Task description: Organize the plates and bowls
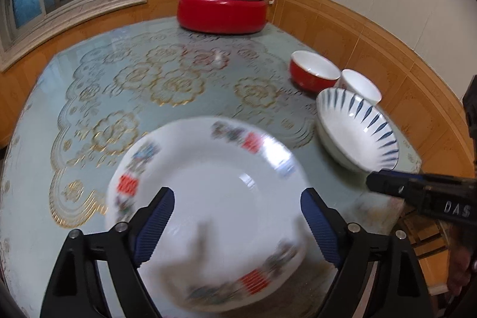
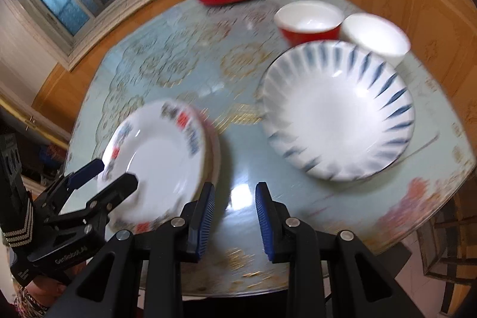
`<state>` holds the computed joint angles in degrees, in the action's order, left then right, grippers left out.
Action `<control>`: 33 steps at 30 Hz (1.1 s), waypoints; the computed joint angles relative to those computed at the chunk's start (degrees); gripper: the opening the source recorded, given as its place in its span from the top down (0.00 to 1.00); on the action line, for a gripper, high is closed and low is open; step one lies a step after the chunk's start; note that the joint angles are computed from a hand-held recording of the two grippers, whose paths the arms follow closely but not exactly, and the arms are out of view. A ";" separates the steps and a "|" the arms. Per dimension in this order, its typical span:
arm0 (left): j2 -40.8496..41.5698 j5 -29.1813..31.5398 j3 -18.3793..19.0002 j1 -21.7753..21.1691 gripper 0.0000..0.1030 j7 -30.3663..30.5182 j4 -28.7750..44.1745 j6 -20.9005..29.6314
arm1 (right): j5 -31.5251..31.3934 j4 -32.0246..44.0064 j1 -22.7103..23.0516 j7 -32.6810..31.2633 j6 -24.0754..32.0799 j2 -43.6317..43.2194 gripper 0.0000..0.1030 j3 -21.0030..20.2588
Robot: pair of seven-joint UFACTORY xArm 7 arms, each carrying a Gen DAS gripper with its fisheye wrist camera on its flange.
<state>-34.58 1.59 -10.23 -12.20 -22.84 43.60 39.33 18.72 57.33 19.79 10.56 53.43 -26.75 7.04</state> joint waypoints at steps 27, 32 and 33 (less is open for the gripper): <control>38.29 17.62 -0.02 -8.89 0.08 -14.09 33.28 2.70 | 5.10 7.57 -13.50 -17.52 -0.52 14.03 0.63 -9.41; 40.19 16.45 0.63 -9.75 0.26 -12.91 34.29 3.43 | 7.62 9.16 -14.29 -20.14 1.31 16.42 0.63 -8.84; 40.67 15.45 0.68 -9.80 0.30 -12.05 34.62 3.90 | 7.59 9.29 -14.43 -20.42 1.44 16.62 0.65 -8.60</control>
